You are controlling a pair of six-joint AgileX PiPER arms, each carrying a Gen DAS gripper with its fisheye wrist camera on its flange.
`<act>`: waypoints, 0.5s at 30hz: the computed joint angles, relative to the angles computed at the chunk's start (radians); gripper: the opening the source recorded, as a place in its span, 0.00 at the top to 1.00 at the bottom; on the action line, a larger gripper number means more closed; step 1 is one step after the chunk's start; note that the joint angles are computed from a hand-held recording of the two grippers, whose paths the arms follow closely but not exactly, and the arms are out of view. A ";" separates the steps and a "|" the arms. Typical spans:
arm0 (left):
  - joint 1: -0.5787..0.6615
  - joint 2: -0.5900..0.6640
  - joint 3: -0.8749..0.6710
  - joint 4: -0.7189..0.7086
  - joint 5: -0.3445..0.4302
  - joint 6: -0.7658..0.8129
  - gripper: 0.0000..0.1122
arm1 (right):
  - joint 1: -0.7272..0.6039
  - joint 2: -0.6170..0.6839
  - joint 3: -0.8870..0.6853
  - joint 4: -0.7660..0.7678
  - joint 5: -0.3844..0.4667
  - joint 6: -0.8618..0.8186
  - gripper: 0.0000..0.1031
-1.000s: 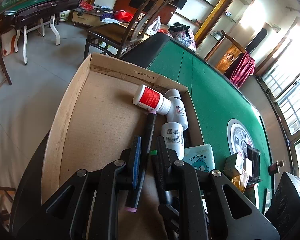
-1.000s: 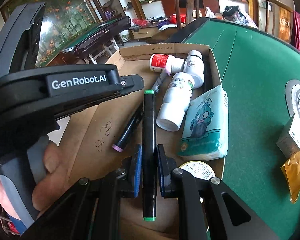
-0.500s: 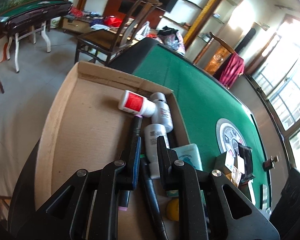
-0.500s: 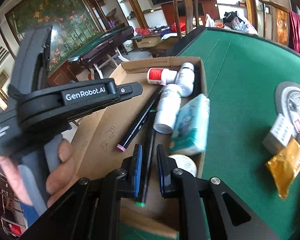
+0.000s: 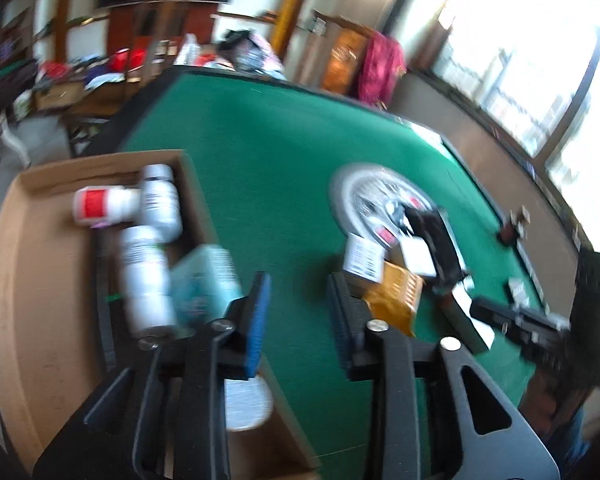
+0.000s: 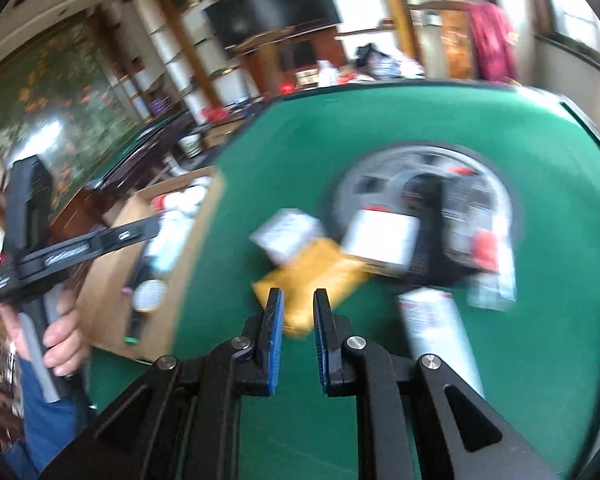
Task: Organize objects
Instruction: 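Grasp the white medicine box with the left gripper while the right gripper grasps the white-and-blue box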
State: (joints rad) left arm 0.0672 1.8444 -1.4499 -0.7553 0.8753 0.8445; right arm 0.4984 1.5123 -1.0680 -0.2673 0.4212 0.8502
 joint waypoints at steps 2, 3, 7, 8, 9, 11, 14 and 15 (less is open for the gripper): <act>-0.079 0.008 -0.026 0.084 -0.011 -0.070 0.72 | -0.071 -0.058 0.079 0.135 -0.049 -0.121 0.85; -0.118 0.021 -0.053 0.127 -0.009 -0.106 0.72 | -0.104 -0.079 0.104 0.212 -0.063 -0.195 0.85; -0.229 0.119 -0.202 0.314 0.022 -0.280 0.73 | -0.182 -0.129 0.150 0.424 -0.084 -0.375 0.85; -0.250 0.144 -0.237 0.356 0.028 -0.321 0.73 | -0.191 -0.138 0.154 0.472 -0.084 -0.420 0.85; -0.273 0.176 -0.281 0.413 0.033 -0.372 0.73 | -0.196 -0.146 0.158 0.509 -0.086 -0.451 0.85; -0.296 0.220 -0.340 0.464 0.063 -0.417 0.72 | -0.207 -0.150 0.162 0.585 -0.083 -0.525 0.85; -0.308 0.283 -0.434 0.490 0.117 -0.451 0.72 | -0.209 -0.149 0.169 0.717 -0.077 -0.647 0.84; -0.314 0.294 -0.458 0.498 0.130 -0.457 0.72 | -0.212 -0.145 0.165 0.758 -0.070 -0.687 0.84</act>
